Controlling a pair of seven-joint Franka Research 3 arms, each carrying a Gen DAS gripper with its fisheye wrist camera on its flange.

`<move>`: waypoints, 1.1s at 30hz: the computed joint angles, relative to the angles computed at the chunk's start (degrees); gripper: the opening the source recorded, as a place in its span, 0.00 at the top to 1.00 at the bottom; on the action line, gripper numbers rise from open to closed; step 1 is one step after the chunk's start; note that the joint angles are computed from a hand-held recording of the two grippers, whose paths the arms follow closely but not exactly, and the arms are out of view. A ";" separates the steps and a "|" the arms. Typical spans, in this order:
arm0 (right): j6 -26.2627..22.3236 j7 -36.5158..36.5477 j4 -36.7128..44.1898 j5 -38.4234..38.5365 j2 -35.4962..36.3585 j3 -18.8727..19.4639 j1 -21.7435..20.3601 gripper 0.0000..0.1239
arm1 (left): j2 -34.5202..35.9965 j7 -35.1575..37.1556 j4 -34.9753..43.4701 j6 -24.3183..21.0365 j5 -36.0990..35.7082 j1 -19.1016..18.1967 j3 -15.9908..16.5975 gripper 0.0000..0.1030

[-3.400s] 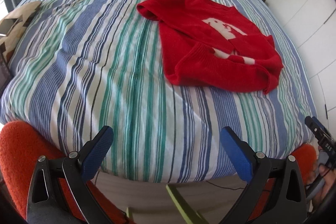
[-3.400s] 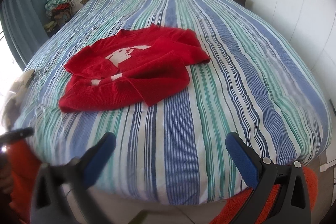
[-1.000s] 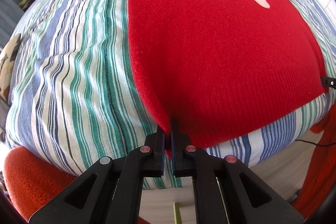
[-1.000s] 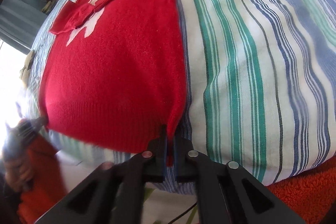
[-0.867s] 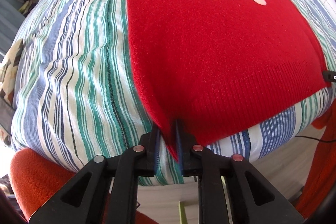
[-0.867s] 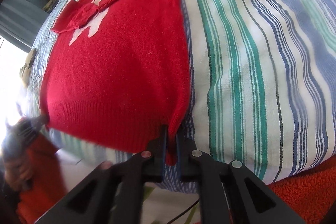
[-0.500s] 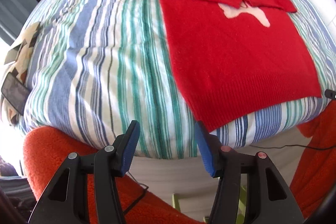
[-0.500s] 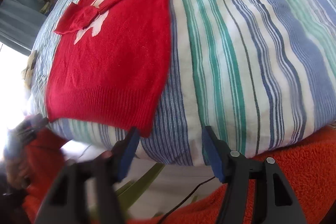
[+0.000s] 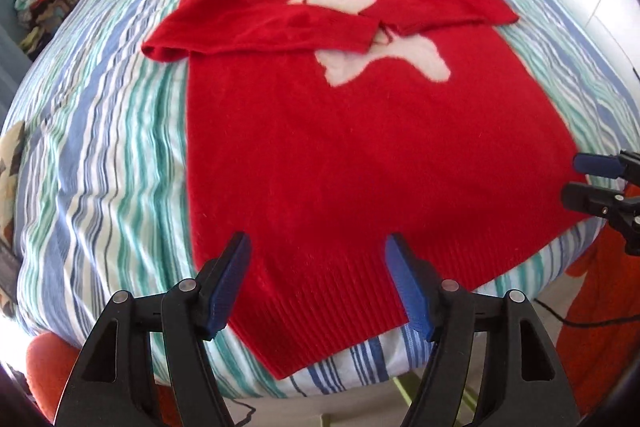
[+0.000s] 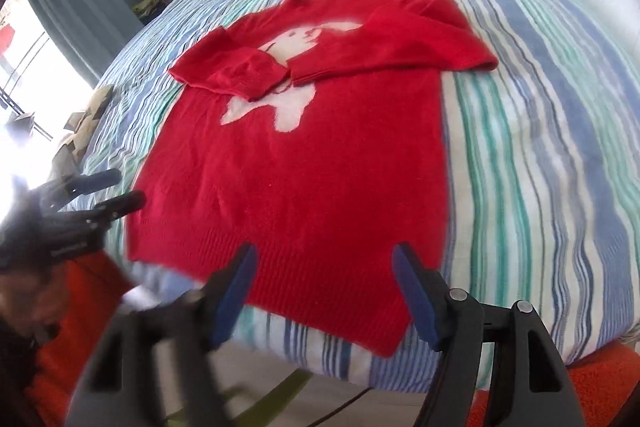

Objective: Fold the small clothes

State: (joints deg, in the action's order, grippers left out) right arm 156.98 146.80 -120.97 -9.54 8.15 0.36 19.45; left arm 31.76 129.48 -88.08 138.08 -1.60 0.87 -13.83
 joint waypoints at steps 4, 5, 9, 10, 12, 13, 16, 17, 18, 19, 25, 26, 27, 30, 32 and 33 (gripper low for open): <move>-3.55 -7.29 1.90 9.48 4.94 2.12 -0.91 0.44 | -1.88 3.39 -6.22 5.61 0.05 1.63 -0.54 0.25; -2.48 -6.91 1.10 9.38 4.95 1.68 -0.27 0.44 | -2.05 3.52 -6.50 5.72 0.36 1.53 -0.39 0.24; -0.74 -6.39 0.09 9.36 4.71 0.57 0.80 0.43 | -1.53 2.46 -5.88 5.16 0.63 1.10 0.00 0.22; -0.38 -6.30 -0.13 9.47 4.71 0.43 0.94 0.42 | -1.45 2.31 -5.80 5.12 0.77 1.04 0.06 0.21; -0.30 -6.08 -0.08 9.09 4.84 0.06 1.31 0.41 | -1.42 2.29 -5.95 5.51 0.87 1.04 -0.02 0.21; -0.39 -5.78 0.00 8.67 4.86 -0.12 1.58 0.41 | -1.44 2.36 -6.19 5.87 0.90 1.07 -0.08 0.21; -0.12 -5.29 -0.36 7.93 4.69 -0.39 1.98 0.40 | -1.68 2.35 -6.88 6.60 0.99 1.18 -0.14 0.20; -0.15 -5.22 -0.39 7.86 4.62 -0.42 1.99 0.40 | -1.79 2.22 -7.07 6.71 1.05 1.16 -0.13 0.19; -0.19 -5.22 -0.39 7.81 4.61 -0.41 1.98 0.40 | -1.80 2.06 -7.18 6.84 1.13 1.10 -0.10 0.19; -0.23 -5.22 -0.59 7.79 4.42 -0.38 1.99 0.40 | -1.86 1.95 -7.24 6.91 1.21 1.08 -0.09 0.18; -0.57 -5.28 0.08 7.76 4.84 -0.35 1.89 0.40 | -1.73 1.83 -7.22 7.10 1.29 1.21 -0.19 0.17; -0.64 -5.33 0.14 7.74 4.85 -0.35 1.89 0.40 | -1.69 1.83 -7.13 7.06 1.34 1.22 -0.17 0.17; -0.75 -5.32 0.15 7.75 4.80 -0.35 1.90 0.40 | -1.69 1.82 -7.13 7.06 1.35 1.23 -0.18 0.16; -1.00 -5.08 0.15 7.77 4.60 -0.33 1.92 0.40 | -1.80 1.58 -7.09 6.76 1.41 1.20 -0.13 0.16; -1.15 -4.95 0.04 7.67 4.42 -0.31 1.93 0.40 | -1.85 1.53 -7.07 6.61 1.41 1.22 -0.12 0.15; -1.19 -4.91 0.00 7.61 4.38 -0.30 1.91 0.40 | -1.86 1.57 -7.12 6.69 1.43 1.24 -0.12 0.15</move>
State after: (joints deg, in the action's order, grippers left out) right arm 155.79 141.89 -120.97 -1.93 12.54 0.06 21.36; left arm 29.90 131.05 -95.19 144.77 -0.17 2.11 -13.95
